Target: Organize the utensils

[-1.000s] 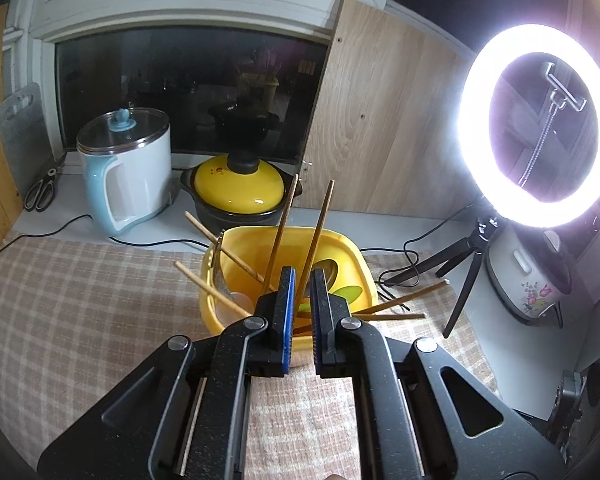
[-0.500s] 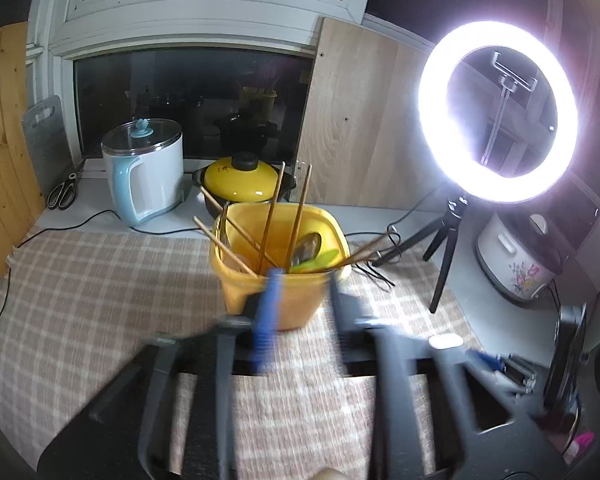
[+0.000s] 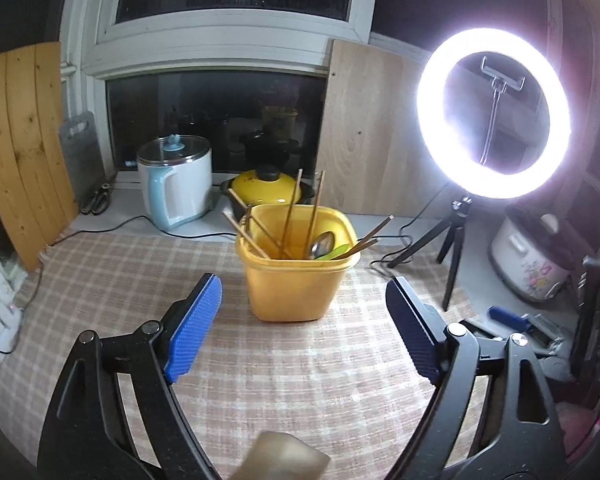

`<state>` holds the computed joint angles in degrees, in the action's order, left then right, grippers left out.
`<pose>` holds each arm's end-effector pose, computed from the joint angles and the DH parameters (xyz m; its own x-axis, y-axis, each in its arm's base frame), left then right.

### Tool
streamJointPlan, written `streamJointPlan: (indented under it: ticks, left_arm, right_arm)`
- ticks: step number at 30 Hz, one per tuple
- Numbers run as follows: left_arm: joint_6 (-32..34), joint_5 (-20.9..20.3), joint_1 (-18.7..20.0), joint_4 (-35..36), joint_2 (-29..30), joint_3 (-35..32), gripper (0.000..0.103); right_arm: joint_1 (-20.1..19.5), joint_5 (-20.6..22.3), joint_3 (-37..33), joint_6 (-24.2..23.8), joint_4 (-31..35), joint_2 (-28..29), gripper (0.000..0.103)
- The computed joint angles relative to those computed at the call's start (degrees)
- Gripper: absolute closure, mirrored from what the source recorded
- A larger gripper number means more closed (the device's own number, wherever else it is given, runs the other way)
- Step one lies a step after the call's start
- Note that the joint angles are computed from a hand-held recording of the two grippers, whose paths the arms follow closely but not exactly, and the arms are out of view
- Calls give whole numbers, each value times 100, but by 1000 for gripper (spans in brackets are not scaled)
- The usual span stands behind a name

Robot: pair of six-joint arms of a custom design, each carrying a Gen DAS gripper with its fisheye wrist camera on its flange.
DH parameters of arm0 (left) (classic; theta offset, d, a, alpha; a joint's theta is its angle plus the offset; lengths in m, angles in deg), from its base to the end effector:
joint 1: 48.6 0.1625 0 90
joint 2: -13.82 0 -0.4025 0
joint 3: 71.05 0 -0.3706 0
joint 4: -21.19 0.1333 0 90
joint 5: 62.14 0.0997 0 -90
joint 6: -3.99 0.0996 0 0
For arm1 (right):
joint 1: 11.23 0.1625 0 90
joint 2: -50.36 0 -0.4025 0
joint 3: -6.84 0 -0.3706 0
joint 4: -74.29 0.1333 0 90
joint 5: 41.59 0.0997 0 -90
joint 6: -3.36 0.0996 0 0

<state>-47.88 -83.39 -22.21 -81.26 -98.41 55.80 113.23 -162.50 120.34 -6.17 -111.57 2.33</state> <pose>-0.1723 -0.3379 0.4017 -0.7841 -0.1392 -0.6048 0.4509 0.5420 -0.7092 0.3802 -0.4089 0.1013 -0.7619 -0.3852 0.5208 -0.6228 0.6565 -0.4255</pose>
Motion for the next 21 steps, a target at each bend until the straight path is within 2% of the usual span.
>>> streamJointPlan:
  ticks: [2, 4, 6, 9, 12, 21]
  left_arm:
    - [-340, 19, -23, 467, 35, -89, 16]
    - [-583, 6, -15, 740, 61, -147, 14]
    - [-780, 12, -8, 935, 75, -181, 4]
    - [-1337, 179, -69, 1567, 90, -255, 3]
    - [-1804, 149, -36, 2150, 183, -419, 2]
    - [-2180, 120, 10, 2629, 241, -545, 1]
  right_arm:
    - [52, -75, -21, -117, -135, 45, 30]
    - [108, -176, -58, -235, -241, 105, 23]
    - [153, -235, -81, -366, -385, 162, 22]
    - [209, -316, -137, -493, -466, 214, 22]
    - [254, -375, -182, -606, -588, 270, 22]
    - [307, -452, -265, -863, -775, 395, 22]
